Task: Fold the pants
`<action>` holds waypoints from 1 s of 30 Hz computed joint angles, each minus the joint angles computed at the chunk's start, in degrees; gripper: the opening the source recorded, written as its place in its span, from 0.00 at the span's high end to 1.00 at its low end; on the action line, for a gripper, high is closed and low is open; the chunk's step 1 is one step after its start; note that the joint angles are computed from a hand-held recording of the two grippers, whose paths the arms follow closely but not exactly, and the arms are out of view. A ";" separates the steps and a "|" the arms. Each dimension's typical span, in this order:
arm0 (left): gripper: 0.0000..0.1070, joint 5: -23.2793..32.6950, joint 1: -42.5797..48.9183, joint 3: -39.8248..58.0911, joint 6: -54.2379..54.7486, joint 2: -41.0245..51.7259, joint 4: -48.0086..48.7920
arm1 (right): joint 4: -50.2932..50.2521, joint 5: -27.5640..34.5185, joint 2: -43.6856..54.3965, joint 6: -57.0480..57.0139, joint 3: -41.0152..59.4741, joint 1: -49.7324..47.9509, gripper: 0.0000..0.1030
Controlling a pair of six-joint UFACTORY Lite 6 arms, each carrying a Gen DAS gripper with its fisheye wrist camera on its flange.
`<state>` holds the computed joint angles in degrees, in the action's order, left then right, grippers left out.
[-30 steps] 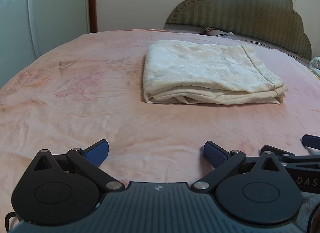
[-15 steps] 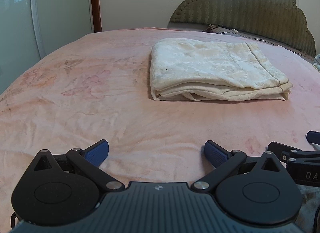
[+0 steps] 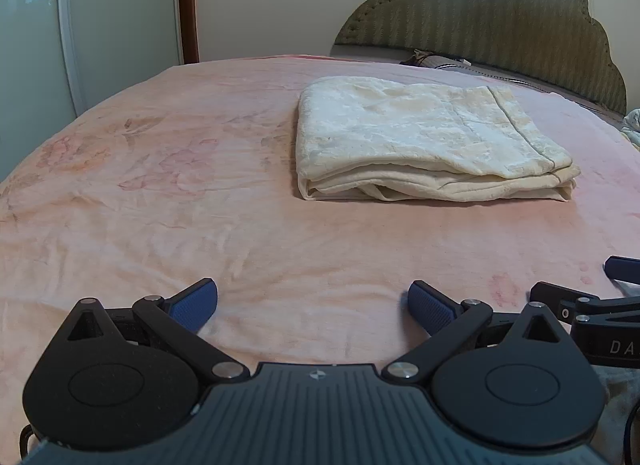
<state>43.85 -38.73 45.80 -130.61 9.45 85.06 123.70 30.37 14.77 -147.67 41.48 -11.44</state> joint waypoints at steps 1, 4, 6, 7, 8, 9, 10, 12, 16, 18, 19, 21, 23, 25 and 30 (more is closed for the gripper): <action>0.04 -0.05 0.02 -0.08 0.01 -0.06 0.07 | -0.37 0.15 0.09 0.40 0.05 -0.15 0.00; 0.04 -0.27 0.18 -0.29 -0.11 -0.27 0.43 | 0.27 0.11 -0.08 0.00 -0.23 0.18 0.00; 0.04 -0.43 0.31 -0.48 -0.34 -0.42 0.73 | 0.01 0.18 0.04 0.13 -0.10 -0.02 0.00; 0.04 -0.33 0.23 -0.29 -0.13 -0.26 0.51 | -0.42 0.39 -0.08 0.51 -0.21 -0.25 0.00; 0.04 -0.15 0.12 -0.02 0.24 -0.04 0.20 | -0.43 0.50 -0.09 0.64 -0.27 -0.24 0.00; 0.04 0.01 0.01 0.16 0.51 0.10 -0.01 | -0.61 0.61 -0.08 0.84 -0.28 -0.31 0.00; 0.04 0.03 0.02 0.20 0.57 0.14 -0.02 | -1.17 0.72 -0.03 1.26 -0.13 -0.58 0.00; 0.04 -0.19 0.22 0.07 0.41 0.02 0.22 | -1.15 0.68 -0.05 1.23 -0.13 -0.57 0.00; 0.04 -0.26 0.31 0.05 0.44 0.00 0.30 | -1.18 0.73 -0.05 1.27 -0.15 -0.61 0.00; 0.04 -0.26 0.31 0.05 0.44 0.00 0.30 | -1.11 0.70 -0.09 1.26 -0.18 -0.53 0.00; 0.04 -0.26 0.31 0.05 0.44 0.00 0.30 | -1.20 0.73 -0.06 1.26 -0.15 -0.63 0.00; 0.04 -0.31 0.35 0.02 0.34 -0.03 0.38 | -1.20 0.75 -0.07 1.28 -0.17 -0.62 0.00; 0.04 -0.30 0.33 0.05 0.37 0.00 0.35 | -1.26 0.76 -0.06 1.33 -0.15 -0.66 0.00; 0.04 -0.30 0.33 0.05 0.37 0.00 0.35 | -1.23 0.74 -0.10 1.36 -0.18 -0.60 0.00; 0.04 -0.40 0.46 -0.02 0.32 -0.02 0.49 | -1.31 0.75 -0.13 1.44 -0.19 -0.62 0.00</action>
